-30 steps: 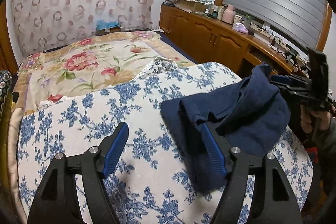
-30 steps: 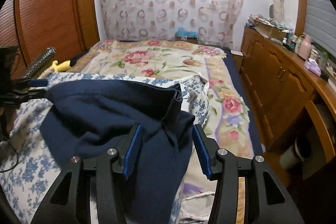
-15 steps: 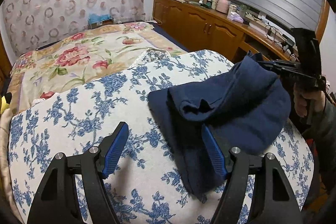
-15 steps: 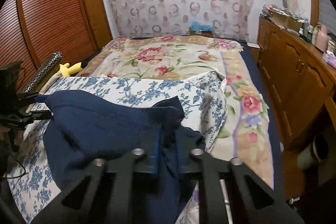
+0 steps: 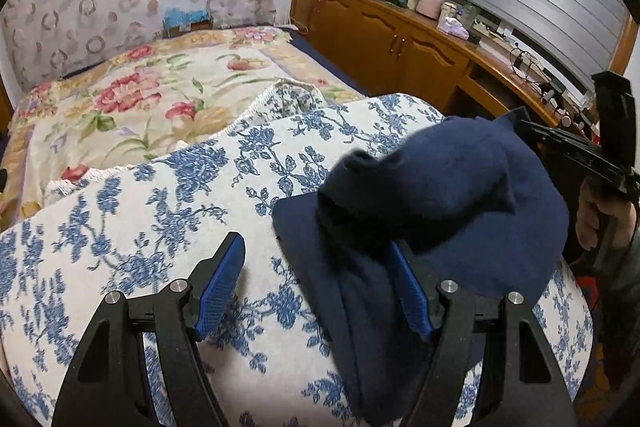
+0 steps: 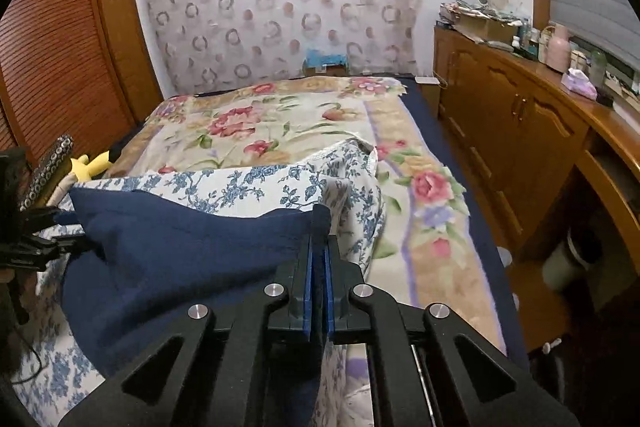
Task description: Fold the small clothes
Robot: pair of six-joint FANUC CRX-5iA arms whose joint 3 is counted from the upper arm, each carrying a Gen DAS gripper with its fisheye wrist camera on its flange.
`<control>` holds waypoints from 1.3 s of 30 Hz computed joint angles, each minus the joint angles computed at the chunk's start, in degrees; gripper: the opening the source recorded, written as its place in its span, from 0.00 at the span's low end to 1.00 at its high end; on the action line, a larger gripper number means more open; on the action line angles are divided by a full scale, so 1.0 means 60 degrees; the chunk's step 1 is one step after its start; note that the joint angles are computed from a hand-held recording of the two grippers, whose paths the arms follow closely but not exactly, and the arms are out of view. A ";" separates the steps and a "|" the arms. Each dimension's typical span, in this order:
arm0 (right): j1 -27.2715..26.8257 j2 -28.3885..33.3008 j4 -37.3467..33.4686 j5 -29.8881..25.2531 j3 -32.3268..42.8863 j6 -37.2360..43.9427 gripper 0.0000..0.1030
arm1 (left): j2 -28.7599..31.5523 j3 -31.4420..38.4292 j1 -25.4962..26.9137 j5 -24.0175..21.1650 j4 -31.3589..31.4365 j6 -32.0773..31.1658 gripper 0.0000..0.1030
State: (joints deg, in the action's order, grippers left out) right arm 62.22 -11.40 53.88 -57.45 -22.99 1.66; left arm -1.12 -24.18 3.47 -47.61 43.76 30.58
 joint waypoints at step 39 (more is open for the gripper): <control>-0.0590 0.0134 -0.2088 0.1958 0.0446 0.1671 0.15 | -0.0282 -0.0299 0.0092 -0.1101 0.1608 -0.1340 0.12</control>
State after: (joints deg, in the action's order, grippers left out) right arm 58.68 -10.59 41.35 -45.70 -20.32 11.69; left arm -2.81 -25.97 4.02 -54.22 53.41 22.55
